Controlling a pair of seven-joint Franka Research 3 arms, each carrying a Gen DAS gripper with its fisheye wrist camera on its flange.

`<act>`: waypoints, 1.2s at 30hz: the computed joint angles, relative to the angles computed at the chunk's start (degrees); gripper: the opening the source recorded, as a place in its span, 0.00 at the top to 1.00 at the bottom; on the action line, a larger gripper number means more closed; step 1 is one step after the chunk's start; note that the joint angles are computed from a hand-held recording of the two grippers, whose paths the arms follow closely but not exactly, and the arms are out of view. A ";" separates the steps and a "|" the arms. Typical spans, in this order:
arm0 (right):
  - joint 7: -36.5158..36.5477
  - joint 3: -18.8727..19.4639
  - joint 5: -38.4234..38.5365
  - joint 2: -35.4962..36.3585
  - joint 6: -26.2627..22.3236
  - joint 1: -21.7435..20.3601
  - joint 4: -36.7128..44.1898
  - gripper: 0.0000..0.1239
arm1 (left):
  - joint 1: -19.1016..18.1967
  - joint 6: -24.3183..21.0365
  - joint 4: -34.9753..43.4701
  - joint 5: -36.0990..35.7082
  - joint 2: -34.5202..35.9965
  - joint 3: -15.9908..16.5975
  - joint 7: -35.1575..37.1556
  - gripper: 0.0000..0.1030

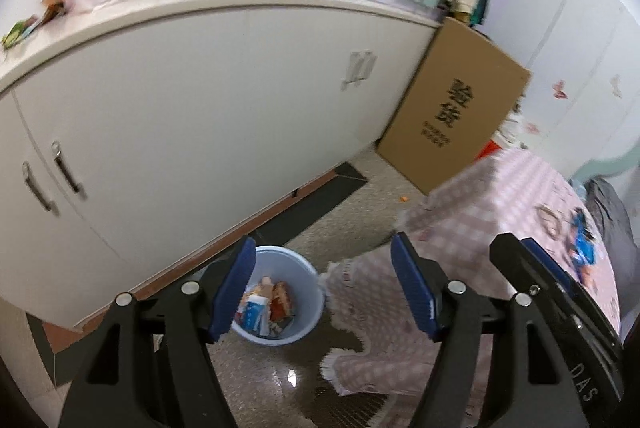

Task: Collect trash
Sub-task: 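Move both tools back over the table, then grasp orange-blue snack wrappers with the left tool while the right tool grasps the blue chip bag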

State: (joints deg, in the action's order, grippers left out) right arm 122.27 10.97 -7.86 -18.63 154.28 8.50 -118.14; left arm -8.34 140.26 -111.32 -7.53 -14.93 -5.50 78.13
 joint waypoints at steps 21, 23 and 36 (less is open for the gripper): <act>-7.19 -8.15 4.98 -25.53 -7.21 -17.64 -17.71 0.55 | -12.33 -9.28 20.13 -3.07 14.48 -10.61 4.68 0.31; -8.31 -8.98 5.55 -25.82 -7.67 -19.04 -17.97 0.55 | -13.44 -9.46 22.70 -0.85 16.84 -11.81 3.48 0.31; -15.78 -13.11 8.92 -21.70 -9.10 -23.09 -15.49 0.49 | -21.28 -16.74 40.74 15.95 32.46 -12.37 -5.43 0.31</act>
State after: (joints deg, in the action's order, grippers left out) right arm 106.49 -2.14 1.06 -40.33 145.18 -14.59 -133.63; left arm -29.61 123.52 -70.58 8.42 17.53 -17.87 72.69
